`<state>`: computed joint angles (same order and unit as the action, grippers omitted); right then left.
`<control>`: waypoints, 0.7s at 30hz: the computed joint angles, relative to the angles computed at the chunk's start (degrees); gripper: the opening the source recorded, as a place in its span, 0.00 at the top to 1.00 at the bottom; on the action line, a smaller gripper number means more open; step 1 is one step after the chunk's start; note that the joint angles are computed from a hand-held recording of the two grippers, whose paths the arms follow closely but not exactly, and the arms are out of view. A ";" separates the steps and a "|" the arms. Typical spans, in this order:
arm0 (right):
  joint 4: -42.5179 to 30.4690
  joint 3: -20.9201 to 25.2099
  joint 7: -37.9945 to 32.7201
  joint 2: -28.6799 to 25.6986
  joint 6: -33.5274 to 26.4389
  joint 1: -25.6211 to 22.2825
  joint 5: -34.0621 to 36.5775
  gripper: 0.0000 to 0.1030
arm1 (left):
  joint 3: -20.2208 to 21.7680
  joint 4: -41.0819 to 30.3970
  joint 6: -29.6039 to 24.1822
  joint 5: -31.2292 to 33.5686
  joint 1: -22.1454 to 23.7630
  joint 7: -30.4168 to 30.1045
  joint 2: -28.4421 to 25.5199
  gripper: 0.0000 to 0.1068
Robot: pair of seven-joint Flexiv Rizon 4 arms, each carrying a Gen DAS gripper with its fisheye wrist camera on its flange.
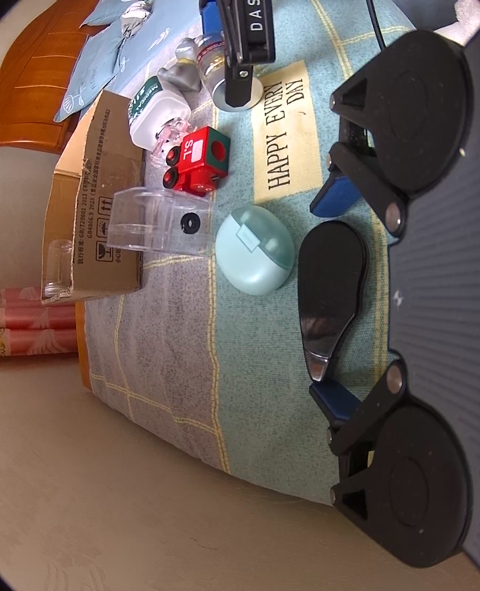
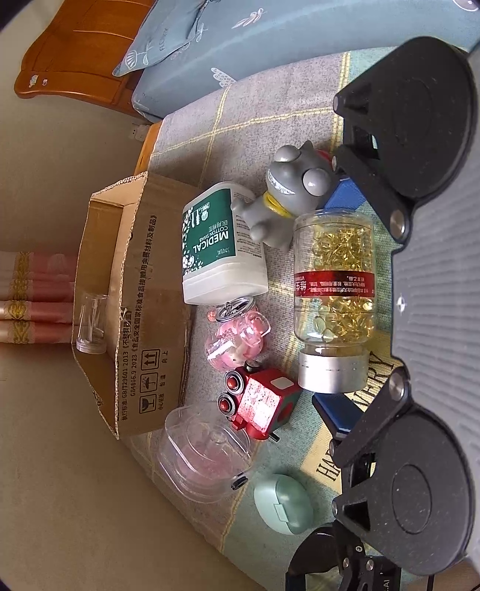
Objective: Organize rigid objects
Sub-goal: 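Grasp the gold capsule bottle with the right tool while the left tool lifts the black case, then carry the black case into the box and open the left tool while the right tool carries the bottle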
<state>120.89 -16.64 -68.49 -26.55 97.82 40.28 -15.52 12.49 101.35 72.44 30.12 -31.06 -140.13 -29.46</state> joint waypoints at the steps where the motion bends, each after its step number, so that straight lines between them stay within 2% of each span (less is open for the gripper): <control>1: 0.07 -0.40 -0.11 0.01 -0.09 0.33 -0.12 0.03 | 0.11 -0.06 0.01 0.24 -0.09 -0.01 -0.03 0.11; 5: 0.18 -0.26 -0.69 0.13 -0.11 0.17 -0.36 0.03 | 0.10 -0.03 0.52 0.89 -0.02 0.40 -0.06 0.11; 9: 0.38 -2.13 -0.78 0.10 -0.37 1.79 -0.71 0.06 | -0.22 0.24 0.84 0.58 0.41 1.45 0.04 0.11; 12: 0.39 -1.24 -1.11 0.34 -0.70 0.94 -1.05 0.06 | -0.48 0.59 1.47 -0.01 0.80 2.28 0.19 0.16; 14: 0.22 0.34 -1.74 0.70 -1.35 -0.57 -1.69 0.07 | -0.84 0.84 1.54 -0.61 1.17 3.30 0.31 0.16; 21: -0.77 10.91 -5.03 2.44 -4.36 -10.75 -4.97 0.07 | -2.24 2.20 1.44 -3.59 2.62 7.32 2.07 0.16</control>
<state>120.12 -5.73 -73.52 -24.11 93.47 29.53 -20.49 10.24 103.55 73.87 26.53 -28.44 -132.81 -27.40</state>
